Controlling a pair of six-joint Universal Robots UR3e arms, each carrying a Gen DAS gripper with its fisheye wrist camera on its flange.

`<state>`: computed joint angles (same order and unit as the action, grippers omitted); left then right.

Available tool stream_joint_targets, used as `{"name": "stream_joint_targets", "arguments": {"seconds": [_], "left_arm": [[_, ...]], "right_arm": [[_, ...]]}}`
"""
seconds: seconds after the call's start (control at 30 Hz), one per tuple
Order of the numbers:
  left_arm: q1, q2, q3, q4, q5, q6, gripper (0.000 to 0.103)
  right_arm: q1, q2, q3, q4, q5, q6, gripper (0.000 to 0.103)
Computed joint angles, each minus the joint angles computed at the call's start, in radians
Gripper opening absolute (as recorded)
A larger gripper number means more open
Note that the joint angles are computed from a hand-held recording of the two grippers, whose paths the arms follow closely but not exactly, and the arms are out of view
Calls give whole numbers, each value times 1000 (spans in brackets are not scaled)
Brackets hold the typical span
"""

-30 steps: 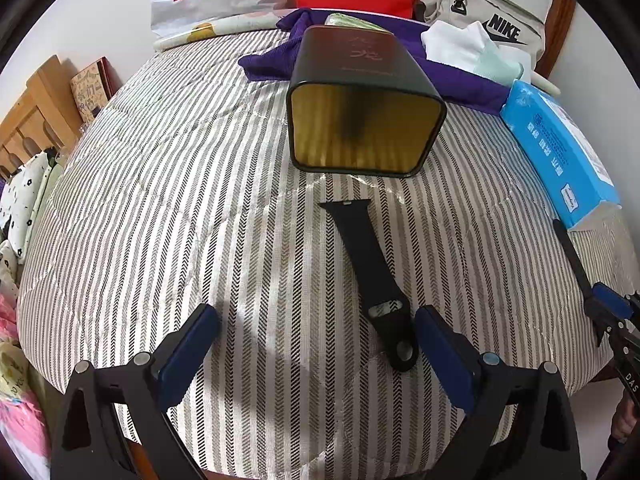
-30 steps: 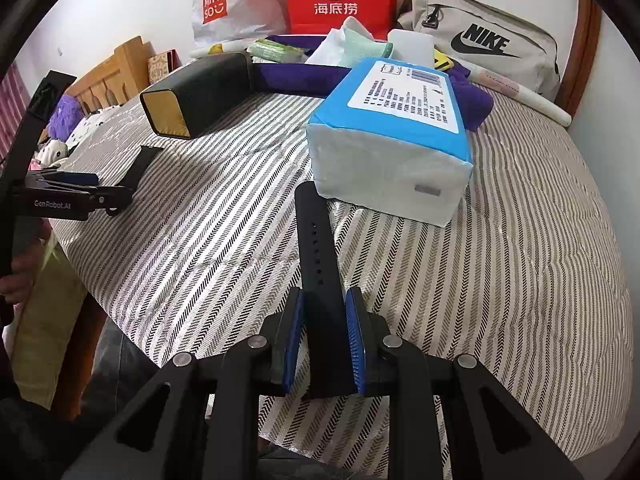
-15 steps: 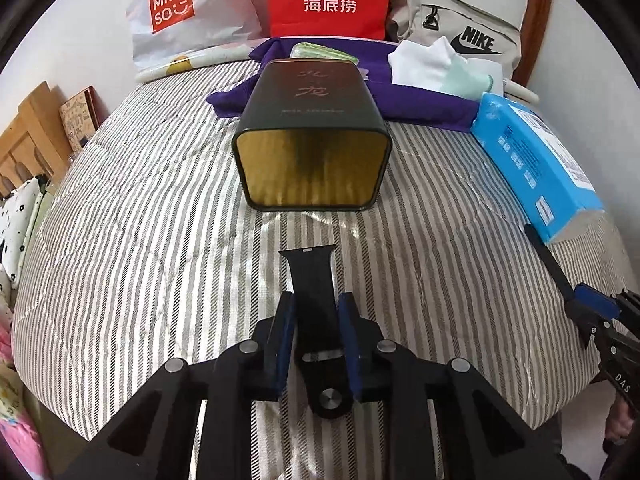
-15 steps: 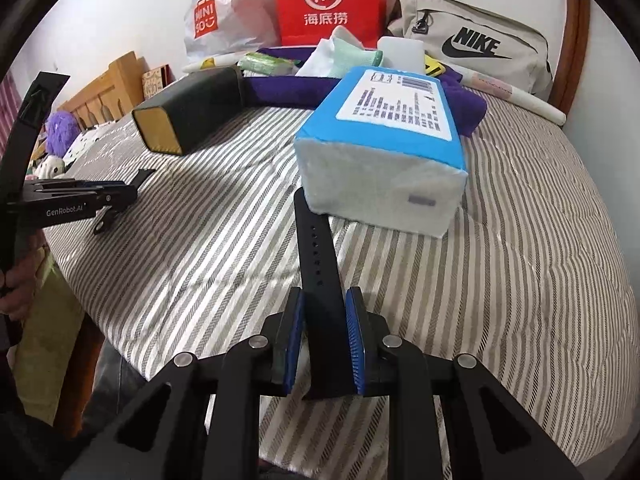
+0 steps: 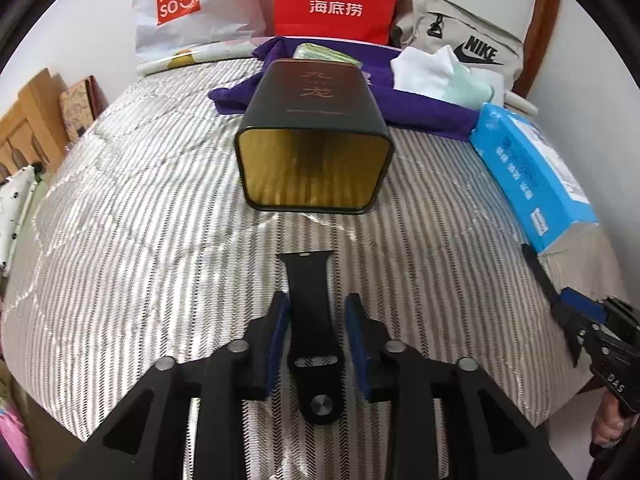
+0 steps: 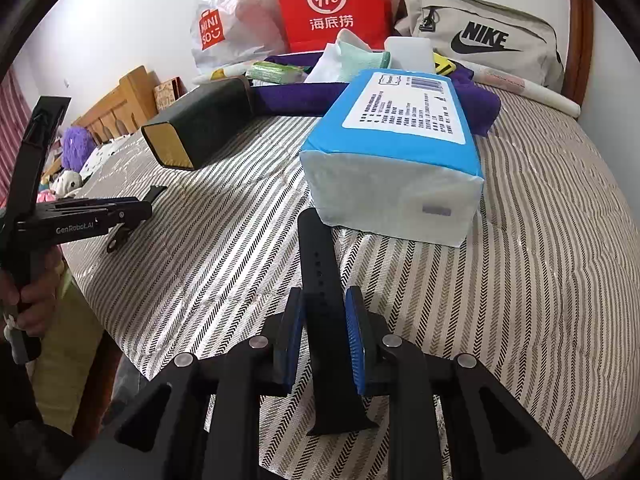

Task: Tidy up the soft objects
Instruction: 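Lift both watch strap pieces above the mattress with both grippers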

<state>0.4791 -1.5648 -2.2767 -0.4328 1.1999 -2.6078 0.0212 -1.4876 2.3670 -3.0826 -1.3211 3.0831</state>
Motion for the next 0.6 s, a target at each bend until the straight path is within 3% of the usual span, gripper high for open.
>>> {"name": "stream_joint_targets", "arguments": {"seconds": [0.17, 0.23, 0.3, 0.43, 0.47, 0.5, 0.6], "left_arm": [[-57, -27, -40, 140, 67, -16, 33], [-42, -25, -56, 160, 47, -1, 26], [-20, -17, -46, 124, 28, 1, 20], [30, 22, -46, 37, -18, 36, 20], [40, 32, -53, 30, -23, 42, 20], [53, 46, -61, 15, -32, 52, 20], [95, 85, -73, -42, -67, 74, 20]], "right_arm": [[75, 57, -20, -78, -101, 42, 22], [110, 74, -30, -95, -149, 28, 21], [98, 58, -35, -63, -131, 23, 21], [62, -3, -20, 12, -61, 15, 20], [67, -14, -13, 16, -63, 15, 18], [88, -23, -8, 14, -91, 23, 6], [92, -59, 0, 39, -94, 31, 4]]}}
